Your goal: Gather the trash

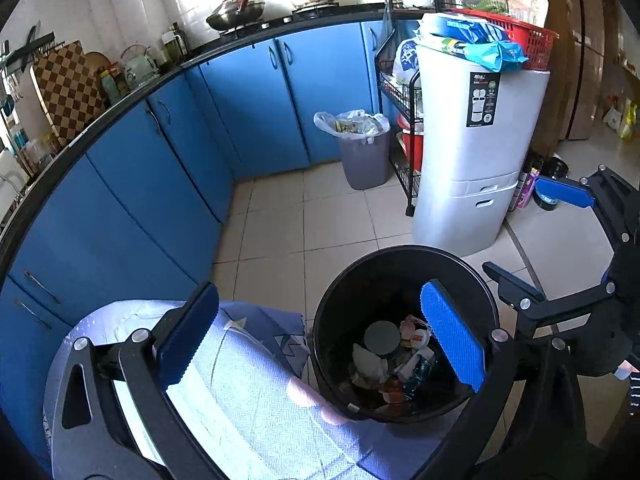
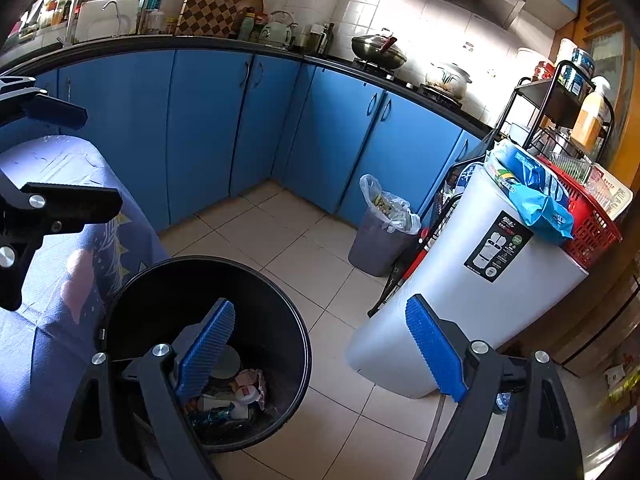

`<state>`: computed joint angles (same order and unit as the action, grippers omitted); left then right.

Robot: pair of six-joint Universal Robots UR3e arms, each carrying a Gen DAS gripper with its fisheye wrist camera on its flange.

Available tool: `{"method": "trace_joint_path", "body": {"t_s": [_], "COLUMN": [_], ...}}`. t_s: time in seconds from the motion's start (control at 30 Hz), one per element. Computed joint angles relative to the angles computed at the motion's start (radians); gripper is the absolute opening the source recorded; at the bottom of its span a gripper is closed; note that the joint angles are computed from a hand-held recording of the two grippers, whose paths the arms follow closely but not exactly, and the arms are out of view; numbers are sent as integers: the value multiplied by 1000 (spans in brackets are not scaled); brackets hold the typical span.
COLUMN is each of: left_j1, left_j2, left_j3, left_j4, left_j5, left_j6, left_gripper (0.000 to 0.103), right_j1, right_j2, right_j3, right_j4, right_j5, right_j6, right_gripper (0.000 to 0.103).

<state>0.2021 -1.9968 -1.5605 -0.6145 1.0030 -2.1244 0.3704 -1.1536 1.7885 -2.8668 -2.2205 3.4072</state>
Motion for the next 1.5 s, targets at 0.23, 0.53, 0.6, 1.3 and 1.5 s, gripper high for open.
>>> {"method": "trace_joint_path", "body": {"t_s": [0.23,0.53,0.6,1.3,1.5], "left_j1": [5,7,6,16,22], "left_j2": [23,31,31,63,73], "left_j3": [-82,-84,-84,-114,-124], "left_j4": [112,86,87,75,70], "left_j5": [5,-3,0,-23,-32], "left_j6": [6,29,26,48,59], "left_gripper": [100,100,100,100,100], "right_j1": [4,11,12,11,10], "right_j2": [-8,-2,-2,-5,-8], "right_j3": [10,-4,-6,-9,-6], "right_j4": [2,10,14,17,17], "right_j5": [1,0,-2,-1,0], "right_j6": [10,6,9,7,4], "right_gripper": [85,85,85,85,85]}}
